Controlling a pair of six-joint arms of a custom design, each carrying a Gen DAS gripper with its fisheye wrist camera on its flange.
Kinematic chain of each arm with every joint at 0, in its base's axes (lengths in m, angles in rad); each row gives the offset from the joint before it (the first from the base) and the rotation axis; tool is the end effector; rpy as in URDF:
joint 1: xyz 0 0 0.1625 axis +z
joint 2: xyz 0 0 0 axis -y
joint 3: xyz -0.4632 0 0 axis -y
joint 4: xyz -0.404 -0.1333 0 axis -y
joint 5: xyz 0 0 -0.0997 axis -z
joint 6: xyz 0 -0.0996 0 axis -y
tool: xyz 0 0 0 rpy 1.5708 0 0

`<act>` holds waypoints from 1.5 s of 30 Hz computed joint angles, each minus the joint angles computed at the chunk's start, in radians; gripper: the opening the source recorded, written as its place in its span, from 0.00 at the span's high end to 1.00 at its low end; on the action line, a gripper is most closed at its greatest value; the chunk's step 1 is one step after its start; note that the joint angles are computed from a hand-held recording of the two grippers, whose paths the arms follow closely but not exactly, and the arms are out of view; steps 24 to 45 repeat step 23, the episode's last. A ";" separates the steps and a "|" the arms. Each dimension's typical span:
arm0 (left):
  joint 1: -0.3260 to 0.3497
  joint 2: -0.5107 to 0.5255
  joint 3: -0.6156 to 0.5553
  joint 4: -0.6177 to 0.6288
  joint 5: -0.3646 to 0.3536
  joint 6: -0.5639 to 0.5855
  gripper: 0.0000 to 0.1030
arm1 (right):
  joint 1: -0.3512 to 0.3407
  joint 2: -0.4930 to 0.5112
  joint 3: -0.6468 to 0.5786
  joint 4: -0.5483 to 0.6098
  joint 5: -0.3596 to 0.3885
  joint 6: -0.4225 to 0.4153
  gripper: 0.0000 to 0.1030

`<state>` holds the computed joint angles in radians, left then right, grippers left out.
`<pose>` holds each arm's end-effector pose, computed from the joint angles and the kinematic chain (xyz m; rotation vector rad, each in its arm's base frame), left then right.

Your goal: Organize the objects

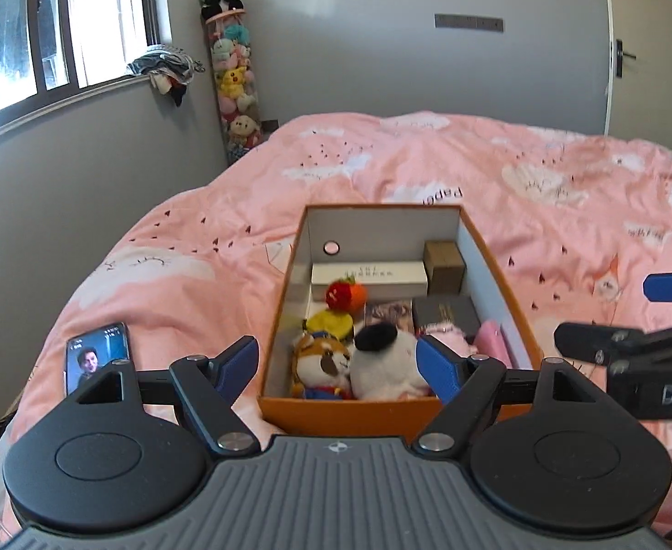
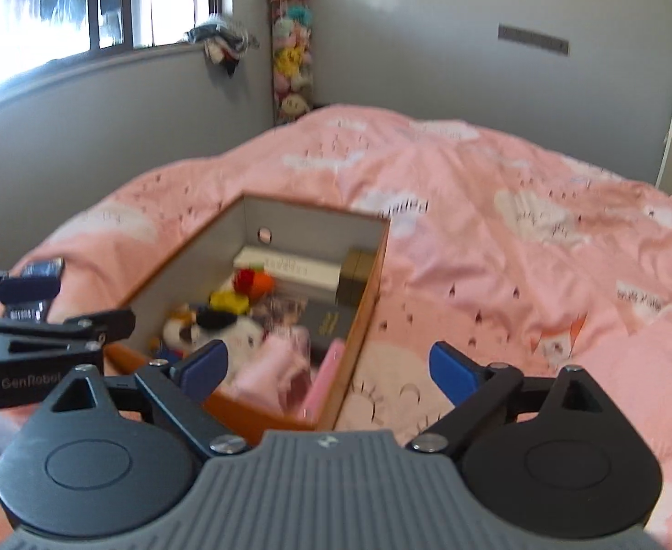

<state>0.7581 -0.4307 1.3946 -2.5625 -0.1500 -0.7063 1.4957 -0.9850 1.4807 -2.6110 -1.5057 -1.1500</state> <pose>-0.3863 -0.6849 0.0119 0.0767 1.8598 -1.1212 0.0832 -0.7566 0.3229 1.4547 -2.3912 0.6917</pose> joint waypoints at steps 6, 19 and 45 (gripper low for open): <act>0.010 0.003 0.000 0.124 -0.012 -0.097 0.11 | -0.004 0.018 -0.007 0.012 -0.034 -0.007 0.08; 0.029 -0.004 0.009 0.109 -0.074 -0.117 0.11 | 0.006 0.039 -0.010 0.018 -0.102 -0.010 0.07; 0.029 -0.005 0.007 0.125 -0.073 -0.128 0.11 | 0.007 0.039 -0.011 0.023 -0.106 -0.015 0.06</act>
